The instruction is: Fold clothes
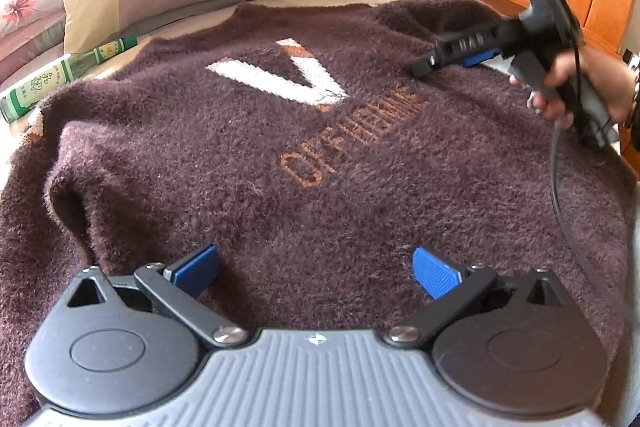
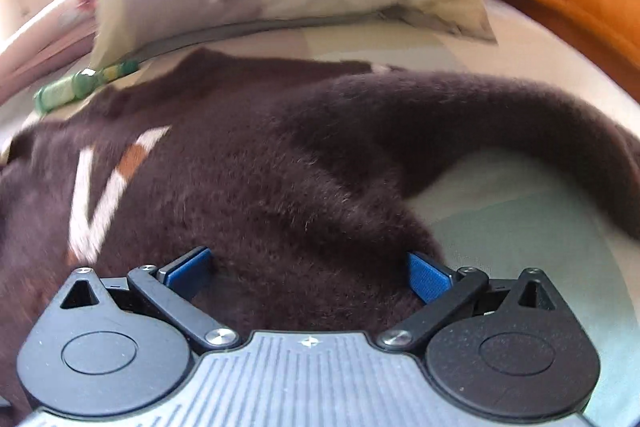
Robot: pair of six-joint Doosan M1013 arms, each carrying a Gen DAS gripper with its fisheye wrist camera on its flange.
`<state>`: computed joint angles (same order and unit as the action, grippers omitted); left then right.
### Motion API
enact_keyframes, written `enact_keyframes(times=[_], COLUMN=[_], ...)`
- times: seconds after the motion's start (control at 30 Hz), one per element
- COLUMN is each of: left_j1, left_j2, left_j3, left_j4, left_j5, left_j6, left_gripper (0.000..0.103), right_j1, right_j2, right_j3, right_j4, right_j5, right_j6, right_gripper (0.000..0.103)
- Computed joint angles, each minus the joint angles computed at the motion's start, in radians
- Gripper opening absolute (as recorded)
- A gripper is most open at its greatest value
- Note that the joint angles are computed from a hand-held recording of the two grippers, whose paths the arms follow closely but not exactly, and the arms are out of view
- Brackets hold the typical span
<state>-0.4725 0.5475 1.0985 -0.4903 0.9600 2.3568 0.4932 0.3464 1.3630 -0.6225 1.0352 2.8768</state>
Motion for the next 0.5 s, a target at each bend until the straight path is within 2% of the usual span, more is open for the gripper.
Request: enact_keyframes(times=[0.27,0.3,0.5], left_j1=[-0.006,-0.008,-0.015], left_j2=[-0.016,-0.018,-0.027], left_j3=[0.020,0.024,0.037], left_j4=[-0.003,0.001,-0.003], left_j5=[-0.027,-0.032,-0.037], left_j6=[0.024,0.024,0.048], left_gripper=[0.102,0.102,0.102], right_j1=[0.087,0.098,0.221], right_j2=[-0.029,-0.029,-0.040], right_j3=[0.030,0.036,0.072], right_j4=[0.028,0.044,-0.053], right_j5=[-0.066,-0.049,0.124], right_j6=[-0.067,-0.062,0.056], right_gripper=[0.103,0.103,0.103])
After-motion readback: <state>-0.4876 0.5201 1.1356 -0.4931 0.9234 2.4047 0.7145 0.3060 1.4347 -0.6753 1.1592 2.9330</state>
